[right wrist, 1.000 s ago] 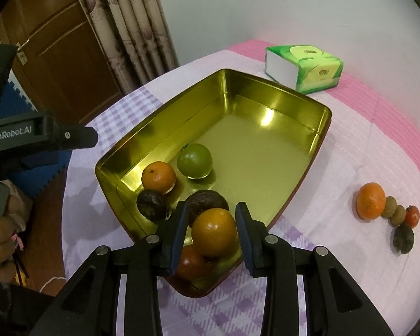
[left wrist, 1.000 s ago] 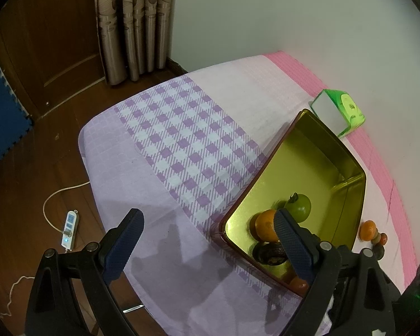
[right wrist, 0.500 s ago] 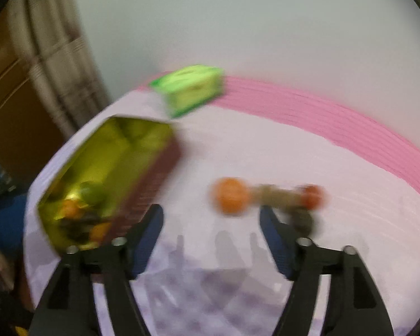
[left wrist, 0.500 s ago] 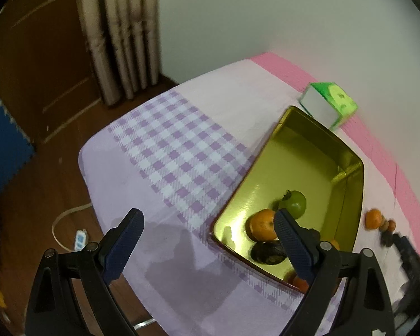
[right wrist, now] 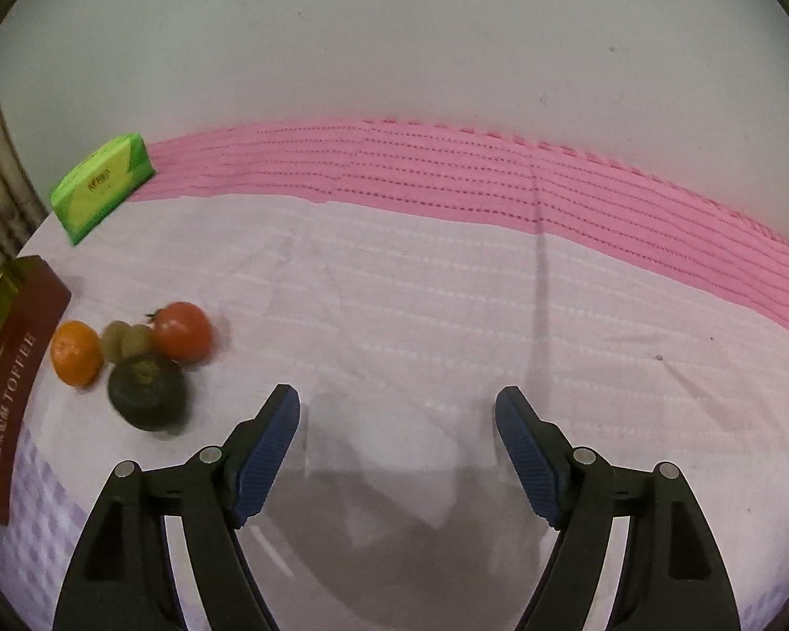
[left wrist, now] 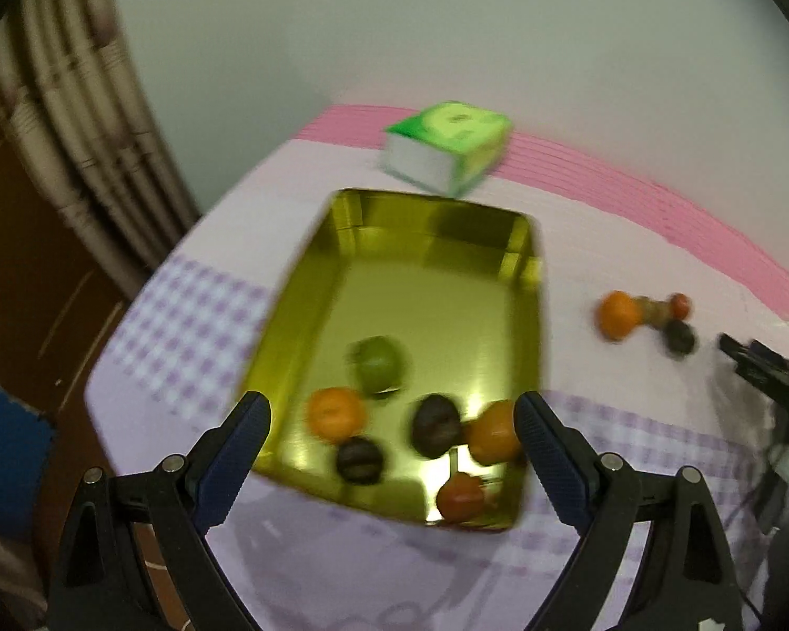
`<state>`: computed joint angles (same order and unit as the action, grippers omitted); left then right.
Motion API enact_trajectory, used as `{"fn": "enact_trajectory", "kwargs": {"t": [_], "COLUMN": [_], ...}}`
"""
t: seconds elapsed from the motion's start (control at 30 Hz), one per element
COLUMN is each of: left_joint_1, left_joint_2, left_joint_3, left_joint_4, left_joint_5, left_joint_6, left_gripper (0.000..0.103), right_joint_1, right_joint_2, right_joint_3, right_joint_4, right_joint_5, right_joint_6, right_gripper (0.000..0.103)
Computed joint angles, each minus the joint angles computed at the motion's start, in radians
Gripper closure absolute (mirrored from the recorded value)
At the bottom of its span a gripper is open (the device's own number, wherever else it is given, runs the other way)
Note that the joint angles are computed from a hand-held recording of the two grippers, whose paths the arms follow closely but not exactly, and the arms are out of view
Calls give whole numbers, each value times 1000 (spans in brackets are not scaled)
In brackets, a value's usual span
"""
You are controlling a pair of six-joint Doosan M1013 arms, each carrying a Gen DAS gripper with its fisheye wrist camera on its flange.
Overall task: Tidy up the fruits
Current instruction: 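Move the left tool to the mandarin and close on it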
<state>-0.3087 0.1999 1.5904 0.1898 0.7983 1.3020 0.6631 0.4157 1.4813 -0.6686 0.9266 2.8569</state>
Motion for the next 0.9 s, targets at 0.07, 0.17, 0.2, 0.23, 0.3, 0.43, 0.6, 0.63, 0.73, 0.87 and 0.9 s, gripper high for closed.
{"fn": "enact_trajectory", "kwargs": {"t": [0.07,0.17,0.2,0.23,0.3,0.43,0.6,0.63,0.73,0.87,0.9], "left_joint_1": [-20,-52,-61,-68,-76,-97,-115,-118,-125,-123,-123], "left_joint_2": [17,43,57,67,90,142,185,193,215,247,254], "left_joint_3": [-23,-54,-70,-80,-103,-151,-183,-188,-204,-238,-246], "left_joint_4": [-31,-41,-56,-66,-109,-134,-135,-133,-122,-160,-162], "left_joint_5": [8,11,21,29,50,92,104,103,103,129,138], "left_joint_6": [34,66,83,90,115,137,149,154,166,201,204], "left_gripper": [11,11,11,11,11,11,11,11,17,28,30], "right_joint_1": [-5,-11,-14,-17,-18,-22,-22,-21,-22,-22,-22], "right_joint_2": [0,-5,-5,-3,-6,-11,-11,-12,-11,-12,-12], "right_joint_3": [5,19,20,21,29,37,38,39,38,39,39], "right_joint_4": [-2,-9,-13,-14,-19,1,3,3,3,3,3], "right_joint_5": [-8,-18,-19,-24,-35,-49,-45,-46,-46,-46,-46], "right_joint_6": [-13,-21,-28,-31,-28,-62,-64,-64,-64,-64,-64], "right_gripper": [25,22,20,16,12,0,0,0,0,0,0]}}
